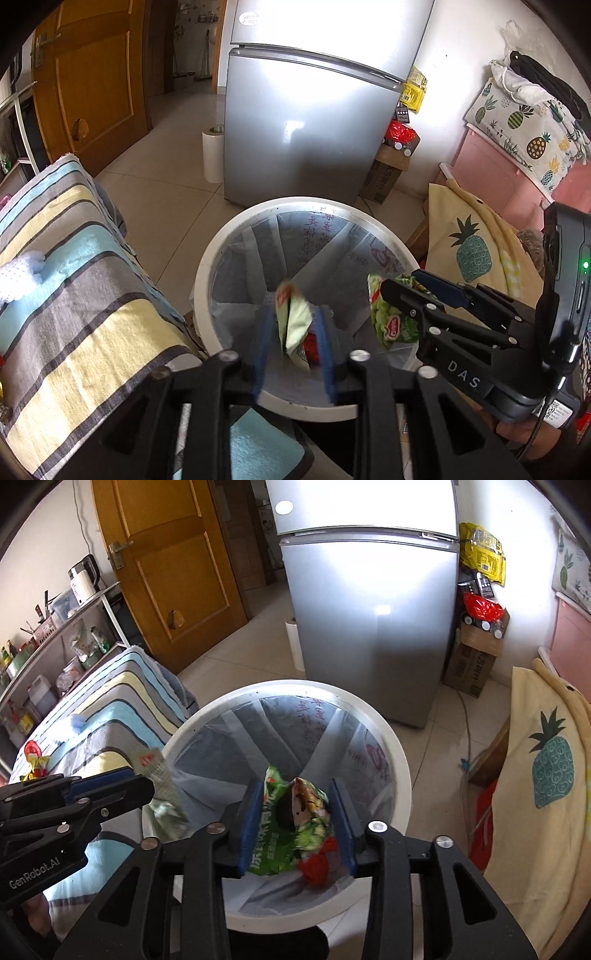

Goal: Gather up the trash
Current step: 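Carry both items over the bin and open both grippers to drop them, then return the left gripper to the table while the right still holds the green chip bag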

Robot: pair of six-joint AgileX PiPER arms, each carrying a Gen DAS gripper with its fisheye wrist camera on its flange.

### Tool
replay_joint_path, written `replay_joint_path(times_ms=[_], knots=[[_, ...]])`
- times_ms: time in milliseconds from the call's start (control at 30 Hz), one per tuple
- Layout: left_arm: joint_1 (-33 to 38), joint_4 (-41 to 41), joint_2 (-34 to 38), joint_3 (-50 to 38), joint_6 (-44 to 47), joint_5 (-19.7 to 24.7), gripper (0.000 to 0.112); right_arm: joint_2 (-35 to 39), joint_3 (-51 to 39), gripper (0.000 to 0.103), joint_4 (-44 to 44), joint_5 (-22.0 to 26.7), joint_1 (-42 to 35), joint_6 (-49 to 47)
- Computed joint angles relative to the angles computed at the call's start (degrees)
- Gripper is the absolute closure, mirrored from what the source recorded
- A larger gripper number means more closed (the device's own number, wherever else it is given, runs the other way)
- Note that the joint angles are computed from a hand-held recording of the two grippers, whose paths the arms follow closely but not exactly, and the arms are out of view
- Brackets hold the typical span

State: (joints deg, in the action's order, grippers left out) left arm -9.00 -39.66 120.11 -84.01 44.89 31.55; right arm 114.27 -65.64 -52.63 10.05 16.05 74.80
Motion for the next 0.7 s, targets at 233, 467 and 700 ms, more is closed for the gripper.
replay_joint_path(times_ms=[233,467,700], knots=[[1.98,-3.58,-1.41,1.68,3.02,-0.09,0.067,-0.85,0.52,0.056,-2.75,1.26,0.74,3.76],[5.07,-7.29,-5.58,6.72,7.54,-2.49,0.061,-2.42,0.80,0.055,-9.56,2.29,3.22,11.22],[10.63,-13.41,-10.48,12.72,13.65,-5.29,0.057,-3.50,0.25,0.054,-14.46,2.05,7.06,16.30]])
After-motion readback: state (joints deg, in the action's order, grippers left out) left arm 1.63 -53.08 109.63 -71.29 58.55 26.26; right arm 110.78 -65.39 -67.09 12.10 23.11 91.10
